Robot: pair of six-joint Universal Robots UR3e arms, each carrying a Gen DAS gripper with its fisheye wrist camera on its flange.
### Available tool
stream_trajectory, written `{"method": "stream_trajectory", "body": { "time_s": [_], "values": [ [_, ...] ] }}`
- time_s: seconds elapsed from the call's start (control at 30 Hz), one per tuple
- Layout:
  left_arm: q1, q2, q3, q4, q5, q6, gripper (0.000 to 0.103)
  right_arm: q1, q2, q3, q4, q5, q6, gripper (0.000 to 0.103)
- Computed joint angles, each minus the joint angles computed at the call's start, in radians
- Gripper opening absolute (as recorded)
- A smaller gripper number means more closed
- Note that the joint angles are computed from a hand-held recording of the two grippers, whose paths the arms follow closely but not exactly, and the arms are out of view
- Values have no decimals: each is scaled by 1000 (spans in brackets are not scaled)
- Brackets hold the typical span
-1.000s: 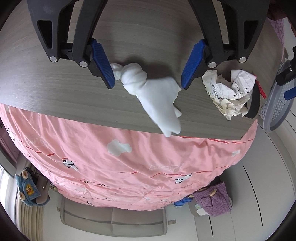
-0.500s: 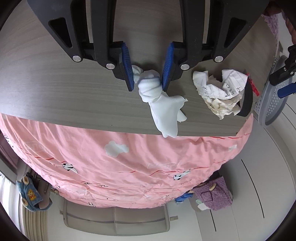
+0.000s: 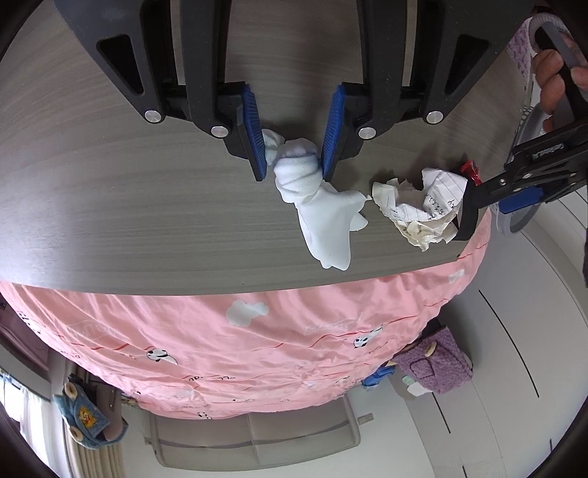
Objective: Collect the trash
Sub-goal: 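Grasp the black band with the left tool while the right tool holds the sock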
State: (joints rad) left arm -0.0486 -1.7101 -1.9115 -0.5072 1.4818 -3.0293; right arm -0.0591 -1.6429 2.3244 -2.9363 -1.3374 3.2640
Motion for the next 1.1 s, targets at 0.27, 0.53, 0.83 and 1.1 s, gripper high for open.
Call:
{"method": "stream_trajectory", "body": {
  "time_s": [0.27, 0.53, 0.83, 1.1],
  "values": [
    [7, -50, 33, 14, -37, -4, 70, -15, 15, 11, -19, 30, 4, 30],
    [19, -53, 54, -33, -96, 19, 19, -17, 14, 11, -17, 33, 3, 30],
    [52, 11, 24, -39, -122, 35, 19, -17, 4, 19, -22, 42, 17, 30],
    [83, 105, -17, -53, -136, 45, 19, -19, -70, 61, -10, 47, 35, 30]
  ]
}}
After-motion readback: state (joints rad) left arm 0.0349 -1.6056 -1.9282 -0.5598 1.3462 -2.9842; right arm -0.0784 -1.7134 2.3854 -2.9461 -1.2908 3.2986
